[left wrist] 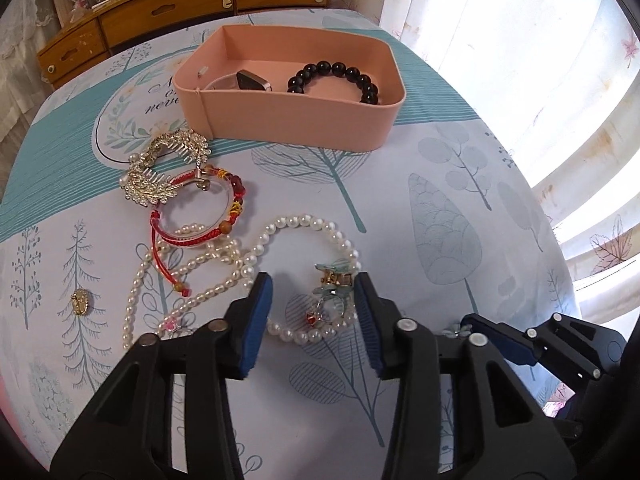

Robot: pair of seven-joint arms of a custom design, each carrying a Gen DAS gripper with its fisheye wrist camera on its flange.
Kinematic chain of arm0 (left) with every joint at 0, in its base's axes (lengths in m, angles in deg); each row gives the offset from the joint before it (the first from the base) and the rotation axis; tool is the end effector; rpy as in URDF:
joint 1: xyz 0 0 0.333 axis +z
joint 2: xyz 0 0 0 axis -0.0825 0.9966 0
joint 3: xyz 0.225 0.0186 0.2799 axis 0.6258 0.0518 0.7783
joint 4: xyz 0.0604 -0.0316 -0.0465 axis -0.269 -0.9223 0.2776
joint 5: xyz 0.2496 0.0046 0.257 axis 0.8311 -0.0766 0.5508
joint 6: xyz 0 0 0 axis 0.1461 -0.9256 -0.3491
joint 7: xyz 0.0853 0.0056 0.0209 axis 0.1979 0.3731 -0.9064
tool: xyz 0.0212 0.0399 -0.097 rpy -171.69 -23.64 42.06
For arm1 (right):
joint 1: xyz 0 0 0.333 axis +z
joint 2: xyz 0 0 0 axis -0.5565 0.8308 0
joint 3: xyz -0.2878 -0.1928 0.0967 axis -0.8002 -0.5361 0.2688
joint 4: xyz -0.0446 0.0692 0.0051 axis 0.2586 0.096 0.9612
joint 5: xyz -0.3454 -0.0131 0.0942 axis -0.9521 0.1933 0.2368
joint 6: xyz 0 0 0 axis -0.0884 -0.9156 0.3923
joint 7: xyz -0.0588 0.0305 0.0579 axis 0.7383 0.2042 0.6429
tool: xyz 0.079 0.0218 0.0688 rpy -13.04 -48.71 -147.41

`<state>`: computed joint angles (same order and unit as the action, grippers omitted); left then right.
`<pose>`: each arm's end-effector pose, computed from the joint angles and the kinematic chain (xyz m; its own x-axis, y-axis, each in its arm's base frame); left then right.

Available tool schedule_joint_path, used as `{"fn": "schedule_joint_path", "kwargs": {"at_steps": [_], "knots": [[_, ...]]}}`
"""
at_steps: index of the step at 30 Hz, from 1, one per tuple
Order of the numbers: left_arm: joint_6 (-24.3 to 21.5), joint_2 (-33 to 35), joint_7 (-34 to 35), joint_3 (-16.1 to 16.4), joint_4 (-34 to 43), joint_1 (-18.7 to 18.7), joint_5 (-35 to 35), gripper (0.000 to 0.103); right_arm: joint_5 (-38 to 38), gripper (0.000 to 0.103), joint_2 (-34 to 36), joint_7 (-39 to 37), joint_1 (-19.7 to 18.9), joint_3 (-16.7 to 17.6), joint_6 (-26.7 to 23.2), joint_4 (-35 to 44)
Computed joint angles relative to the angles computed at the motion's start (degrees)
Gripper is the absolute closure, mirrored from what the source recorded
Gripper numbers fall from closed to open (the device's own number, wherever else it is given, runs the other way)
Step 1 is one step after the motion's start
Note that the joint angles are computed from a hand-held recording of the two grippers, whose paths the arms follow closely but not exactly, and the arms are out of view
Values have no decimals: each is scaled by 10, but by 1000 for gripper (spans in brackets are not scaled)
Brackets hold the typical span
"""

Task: Organize jewelry

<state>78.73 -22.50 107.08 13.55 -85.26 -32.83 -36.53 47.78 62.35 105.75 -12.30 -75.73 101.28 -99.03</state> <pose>0.4993 -0.4129 0.4949 -0.4347 -0.8940 0.1087 -0.8259 0.3476 -0.4440 0.3680 0.2607 0.4812 0.0011 -0.9902 -0.1394 -0.8447 0.0737 -0.5301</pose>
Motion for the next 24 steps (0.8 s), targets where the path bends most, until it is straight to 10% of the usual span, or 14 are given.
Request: {"fn": "schedule_joint_path", "kwargs": {"at_steps": [7,24], "knots": [[5,5,8,-2,6,-2,4,84,1,81,-2,-5,-1,-1,4,-2],[35,-39,10,3,13,27,-5,85,7,81,1,-18,-7,-6,-26,36]]}}
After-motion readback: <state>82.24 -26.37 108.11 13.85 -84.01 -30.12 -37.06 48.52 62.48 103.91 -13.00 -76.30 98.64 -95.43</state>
